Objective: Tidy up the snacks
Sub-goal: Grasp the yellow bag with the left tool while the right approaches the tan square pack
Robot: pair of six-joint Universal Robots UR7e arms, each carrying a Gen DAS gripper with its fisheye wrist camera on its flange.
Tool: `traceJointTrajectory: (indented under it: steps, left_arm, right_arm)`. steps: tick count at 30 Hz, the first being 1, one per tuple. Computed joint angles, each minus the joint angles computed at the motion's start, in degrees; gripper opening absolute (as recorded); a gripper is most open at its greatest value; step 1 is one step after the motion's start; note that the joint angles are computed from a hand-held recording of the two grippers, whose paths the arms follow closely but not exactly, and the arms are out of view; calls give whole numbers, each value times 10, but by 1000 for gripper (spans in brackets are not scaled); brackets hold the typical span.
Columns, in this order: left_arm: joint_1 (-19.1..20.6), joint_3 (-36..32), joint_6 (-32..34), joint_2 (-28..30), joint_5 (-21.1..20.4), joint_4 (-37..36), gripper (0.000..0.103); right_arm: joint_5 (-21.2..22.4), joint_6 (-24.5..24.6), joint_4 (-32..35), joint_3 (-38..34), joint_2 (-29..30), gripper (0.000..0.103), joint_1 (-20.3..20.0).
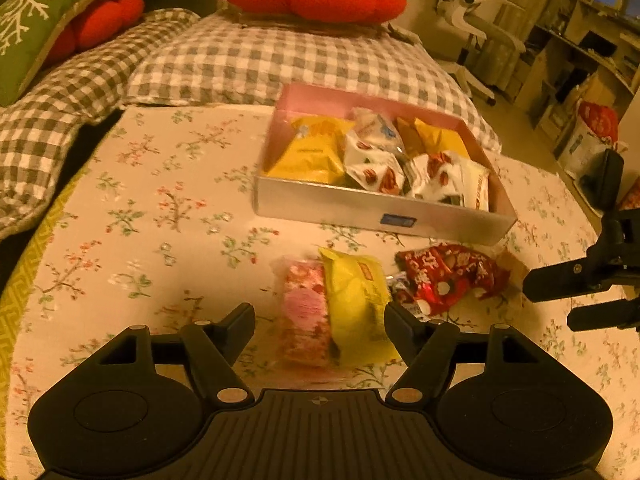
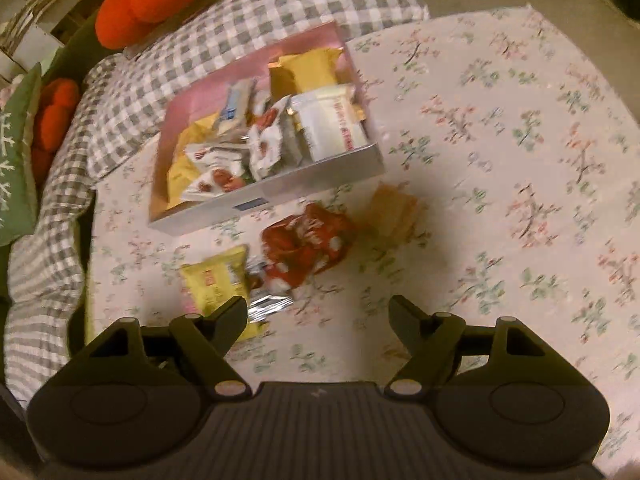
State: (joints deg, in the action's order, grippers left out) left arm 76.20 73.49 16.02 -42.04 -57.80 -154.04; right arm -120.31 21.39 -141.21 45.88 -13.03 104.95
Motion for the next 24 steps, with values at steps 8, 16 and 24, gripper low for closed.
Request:
traceJointTrajectory:
  steps: [8,16,24]
  left_arm:
    - [-3,-14,-1,26,-1,5,72]
    - [-9,-12,78,51,30,-67,71]
    - [-5,-10,130,56,20,-110,31]
  right_arm:
    - [-10,28,-2,8,-5,73,-9]
    - [-31,44,-19,5,-2,70,-14]
    - [-62,24,-86,-3,11,66,-25]
